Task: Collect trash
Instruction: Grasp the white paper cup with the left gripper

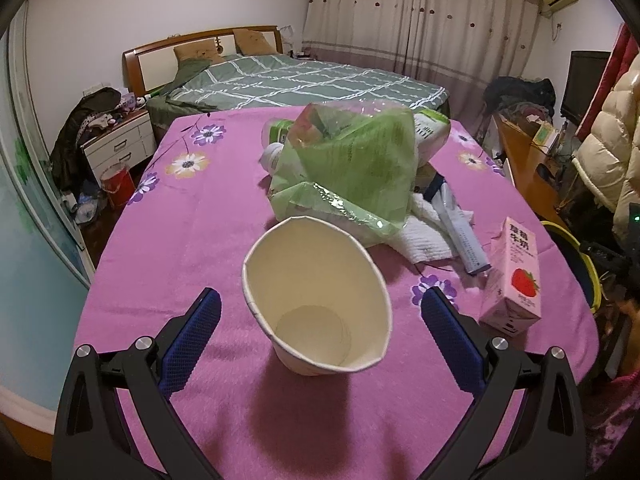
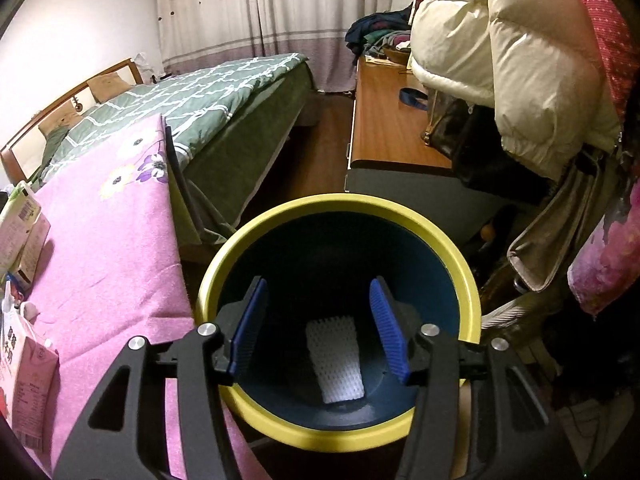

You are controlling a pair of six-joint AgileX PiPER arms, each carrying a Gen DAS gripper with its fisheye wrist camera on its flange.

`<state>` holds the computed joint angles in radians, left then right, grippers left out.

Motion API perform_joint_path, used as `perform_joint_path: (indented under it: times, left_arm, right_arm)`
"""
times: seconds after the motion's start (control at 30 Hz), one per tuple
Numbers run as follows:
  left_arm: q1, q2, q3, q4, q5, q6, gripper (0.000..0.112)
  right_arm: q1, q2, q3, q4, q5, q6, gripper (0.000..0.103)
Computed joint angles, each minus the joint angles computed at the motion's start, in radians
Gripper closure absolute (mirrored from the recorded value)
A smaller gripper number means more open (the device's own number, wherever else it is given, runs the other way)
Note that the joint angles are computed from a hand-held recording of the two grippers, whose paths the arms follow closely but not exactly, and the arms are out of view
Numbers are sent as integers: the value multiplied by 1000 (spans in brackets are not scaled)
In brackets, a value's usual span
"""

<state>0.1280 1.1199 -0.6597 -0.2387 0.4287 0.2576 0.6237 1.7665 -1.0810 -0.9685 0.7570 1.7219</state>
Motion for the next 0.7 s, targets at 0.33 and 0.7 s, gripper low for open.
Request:
perform_joint_path:
  times: [0.33,0.7]
  left_arm:
    - [32,75,-9,-117,-26,133,54]
    - [-80,0,-80,-48,41,75,60]
  right_arm:
    - [11,-9,4,-10,-1,18,52]
    - [39,-89,69,-49,16,78,52]
